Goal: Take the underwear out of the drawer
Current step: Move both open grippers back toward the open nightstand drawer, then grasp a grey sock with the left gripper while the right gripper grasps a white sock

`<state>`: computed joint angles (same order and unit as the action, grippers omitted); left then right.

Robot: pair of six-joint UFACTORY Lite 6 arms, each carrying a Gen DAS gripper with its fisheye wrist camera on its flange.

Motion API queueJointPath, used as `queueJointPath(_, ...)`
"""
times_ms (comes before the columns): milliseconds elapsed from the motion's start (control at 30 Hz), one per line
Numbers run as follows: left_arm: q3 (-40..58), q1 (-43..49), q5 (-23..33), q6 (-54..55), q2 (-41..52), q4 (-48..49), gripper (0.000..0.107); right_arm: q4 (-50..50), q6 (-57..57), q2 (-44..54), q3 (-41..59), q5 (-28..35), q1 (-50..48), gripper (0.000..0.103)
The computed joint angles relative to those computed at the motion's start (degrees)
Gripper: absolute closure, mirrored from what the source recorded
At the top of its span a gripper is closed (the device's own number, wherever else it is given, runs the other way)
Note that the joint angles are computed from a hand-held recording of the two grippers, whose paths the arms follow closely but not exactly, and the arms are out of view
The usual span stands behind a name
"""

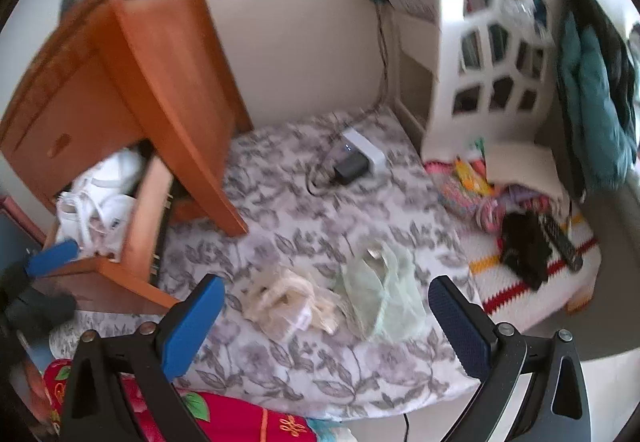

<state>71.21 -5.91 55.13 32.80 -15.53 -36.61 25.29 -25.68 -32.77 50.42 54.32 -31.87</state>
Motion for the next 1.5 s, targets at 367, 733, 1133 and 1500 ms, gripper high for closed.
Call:
queueJointPath(367, 12.8, 42.2, 9.0, 16.1, 10.5, -6.8, 0.009, -10.8, 23.1, 2.4, 6.4, -3.2, 25.1, 0.0)
queueJointPath(733, 21.5, 59.2, 11.7, 20.3, 25.7, -10.8, 0.009, -25.7, 47.5, 21.0, 23.9, -8.3, 55.0, 0.0)
queueJointPath(1133, 28.0, 60.9, 12.5, 20.6, 34.6, -12.2, 0.004, -25.9, 50.2, 45.4, 47.0, -9.2, 68.9, 0.0)
queueJointPath(1500, 42.4, 54.1, 14.6, 16.2, 45.5, -5.3, 0.004, -22.7, 46.8, 57.1, 58.7, -8.6, 69.4, 0.0)
